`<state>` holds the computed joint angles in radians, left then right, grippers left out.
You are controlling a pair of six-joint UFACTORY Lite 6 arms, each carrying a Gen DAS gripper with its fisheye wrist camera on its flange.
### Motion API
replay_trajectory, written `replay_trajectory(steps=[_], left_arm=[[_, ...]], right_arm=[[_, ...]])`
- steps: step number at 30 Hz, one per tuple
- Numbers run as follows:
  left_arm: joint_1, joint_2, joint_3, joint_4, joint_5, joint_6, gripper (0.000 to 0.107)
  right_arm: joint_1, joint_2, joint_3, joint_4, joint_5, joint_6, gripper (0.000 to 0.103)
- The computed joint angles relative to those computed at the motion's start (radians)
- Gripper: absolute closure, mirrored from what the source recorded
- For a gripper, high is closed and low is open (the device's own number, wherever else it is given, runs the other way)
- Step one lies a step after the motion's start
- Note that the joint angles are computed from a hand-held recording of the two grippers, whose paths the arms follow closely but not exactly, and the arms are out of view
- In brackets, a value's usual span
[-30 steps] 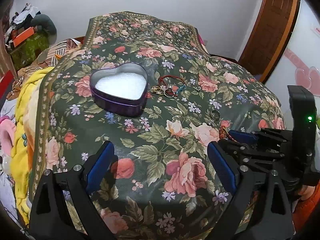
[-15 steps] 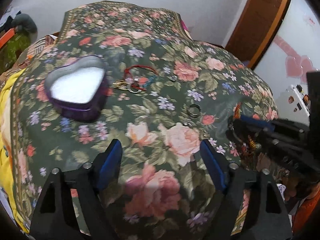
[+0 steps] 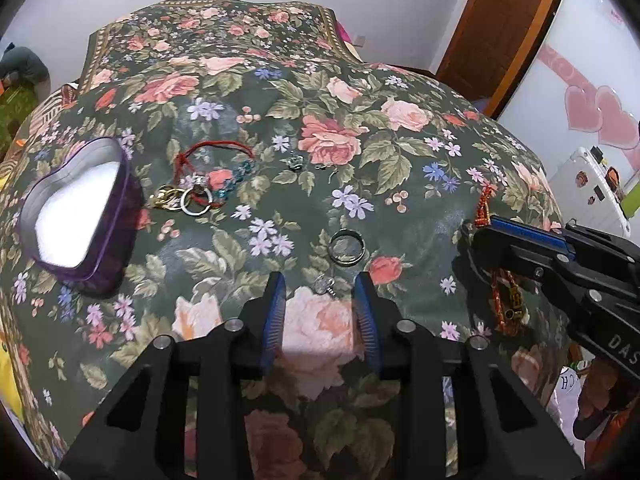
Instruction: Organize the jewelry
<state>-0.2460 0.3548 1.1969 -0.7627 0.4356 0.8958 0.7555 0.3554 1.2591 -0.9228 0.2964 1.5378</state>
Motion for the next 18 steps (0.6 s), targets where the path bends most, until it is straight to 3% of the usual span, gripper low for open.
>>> replay_trajectory(steps=[4,7,18], left_arm=[[-0.016,0.025,0.014,0.017,-0.029,-0.024,0.083],[-0.011,0.036,0.02,0.01,-0.038,-0.027,0.098],[0.038,-0.049,-0.049,-0.069,-0.014,0.05,0.098]], right_arm=[[-0.006,-0.003,-0.007,0.005,-0.015,-0.003,0.094],[-0.011,-0.004,-0.007,0.019,-0.022,-0.019,0.094],[0.006,0.003,0.041,0.042,0.01,-0.061,0.094]])
